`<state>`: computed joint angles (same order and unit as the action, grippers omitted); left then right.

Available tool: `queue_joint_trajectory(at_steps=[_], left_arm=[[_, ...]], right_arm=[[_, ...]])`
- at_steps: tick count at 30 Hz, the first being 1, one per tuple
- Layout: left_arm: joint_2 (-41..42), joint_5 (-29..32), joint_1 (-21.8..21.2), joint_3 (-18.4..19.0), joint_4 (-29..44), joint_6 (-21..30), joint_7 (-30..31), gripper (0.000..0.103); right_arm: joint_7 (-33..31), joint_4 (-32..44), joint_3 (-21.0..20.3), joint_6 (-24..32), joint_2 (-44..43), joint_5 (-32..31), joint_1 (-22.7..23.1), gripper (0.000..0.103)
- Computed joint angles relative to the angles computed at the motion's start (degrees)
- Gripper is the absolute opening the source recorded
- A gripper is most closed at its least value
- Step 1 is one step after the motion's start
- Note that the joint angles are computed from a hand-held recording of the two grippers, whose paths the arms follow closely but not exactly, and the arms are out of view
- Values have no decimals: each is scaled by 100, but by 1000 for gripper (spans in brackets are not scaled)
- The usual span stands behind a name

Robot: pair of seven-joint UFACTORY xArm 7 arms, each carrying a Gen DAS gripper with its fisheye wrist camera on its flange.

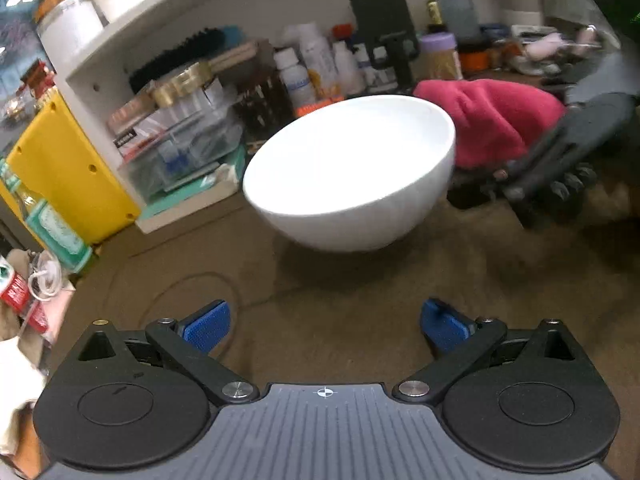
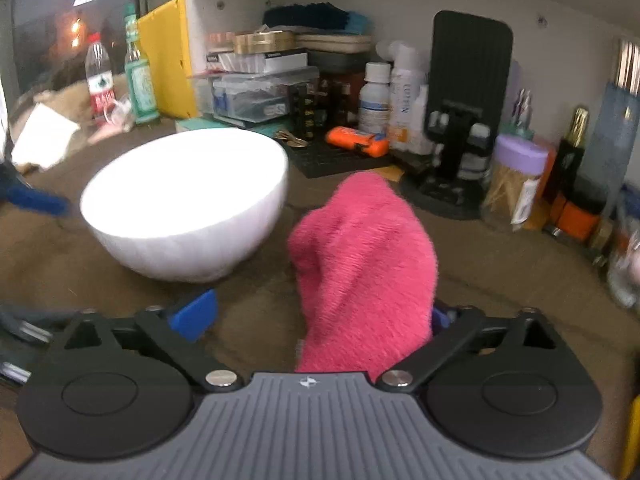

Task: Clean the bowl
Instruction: 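Lower the white bowl upright onto the mat and open the left gripper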

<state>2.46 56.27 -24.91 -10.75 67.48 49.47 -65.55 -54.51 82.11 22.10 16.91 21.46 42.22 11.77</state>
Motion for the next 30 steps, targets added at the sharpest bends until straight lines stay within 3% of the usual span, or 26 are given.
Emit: queue_joint_trajectory(at_steps=[2, 5, 10, 14, 17, 18, 21, 30], left_arm=[[202, 121, 35, 71, 180, -106, -303, 103], [386, 233, -14, 158, 316, -150, -895, 103], [603, 382, -85, 323, 354, -479, -2045, 103], [683, 412, -150, 369, 422, -490, -2142, 103], [666, 421, -172, 402, 397, -540, -2246, 103], [653, 431, -154, 420, 373, -606, -2302, 103], [608, 495, -123, 432, 300, -735, -2450, 103], [607, 489, -105, 417, 295, -735, -2449, 103]], right_arm=[[225, -226, -166, -308, -141, -235, 192, 102], [1435, -668, -984, -972, -343, -1376, 834, 102], [1808, -1109, -892, -1310, -549, -1958, 688, 103], [2394, -1523, -1770, -2145, -645, -3035, 1561, 103], [3233, -1386, -2271, -1790, -641, -3170, 2014, 103], [3331, -1316, -2119, -1626, -637, -3044, 1874, 103], [3027, -1033, -949, -936, -581, -2067, 745, 103], [3311, -1069, -586, -981, -561, -2431, 382, 103]])
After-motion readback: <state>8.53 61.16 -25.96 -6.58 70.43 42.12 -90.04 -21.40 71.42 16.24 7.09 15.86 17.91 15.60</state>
